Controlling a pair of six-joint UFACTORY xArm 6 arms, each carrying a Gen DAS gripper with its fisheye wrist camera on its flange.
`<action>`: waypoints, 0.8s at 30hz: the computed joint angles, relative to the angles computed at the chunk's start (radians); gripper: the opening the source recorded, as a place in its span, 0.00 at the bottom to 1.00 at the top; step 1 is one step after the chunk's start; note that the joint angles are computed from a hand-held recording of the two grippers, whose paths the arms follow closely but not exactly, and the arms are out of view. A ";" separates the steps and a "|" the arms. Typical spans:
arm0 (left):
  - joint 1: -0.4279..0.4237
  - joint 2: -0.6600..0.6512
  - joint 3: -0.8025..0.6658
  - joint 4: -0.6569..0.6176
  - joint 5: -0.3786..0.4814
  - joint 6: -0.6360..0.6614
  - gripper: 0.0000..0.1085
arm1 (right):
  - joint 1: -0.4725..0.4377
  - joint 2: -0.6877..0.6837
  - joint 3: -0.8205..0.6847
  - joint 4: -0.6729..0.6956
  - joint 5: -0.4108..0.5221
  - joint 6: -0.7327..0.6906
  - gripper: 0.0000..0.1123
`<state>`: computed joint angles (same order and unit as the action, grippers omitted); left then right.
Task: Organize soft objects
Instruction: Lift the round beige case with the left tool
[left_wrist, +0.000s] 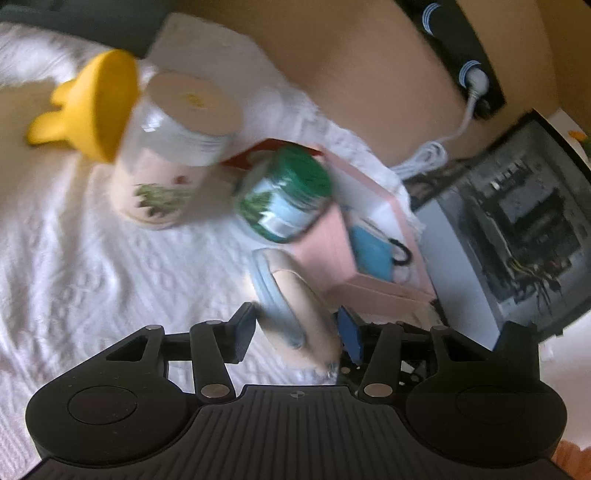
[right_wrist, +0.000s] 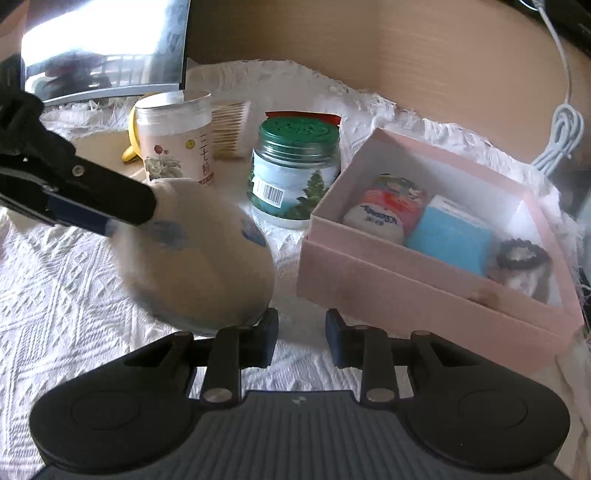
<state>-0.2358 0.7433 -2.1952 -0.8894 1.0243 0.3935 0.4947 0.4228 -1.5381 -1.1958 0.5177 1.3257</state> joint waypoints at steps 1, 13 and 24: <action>-0.010 -0.003 0.002 0.016 -0.011 -0.003 0.54 | 0.004 -0.004 0.005 -0.011 0.009 0.003 0.26; -0.071 0.029 -0.037 0.175 -0.121 -0.183 0.38 | 0.008 -0.034 0.064 -0.118 0.006 0.070 0.26; -0.079 -0.075 0.115 -0.019 -0.131 0.044 0.49 | 0.017 -0.062 0.102 -0.154 0.038 0.051 0.26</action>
<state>-0.3145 0.6683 -2.0805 -0.9086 0.8934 0.4380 0.5117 0.3610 -1.4362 -1.3502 0.5553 1.3763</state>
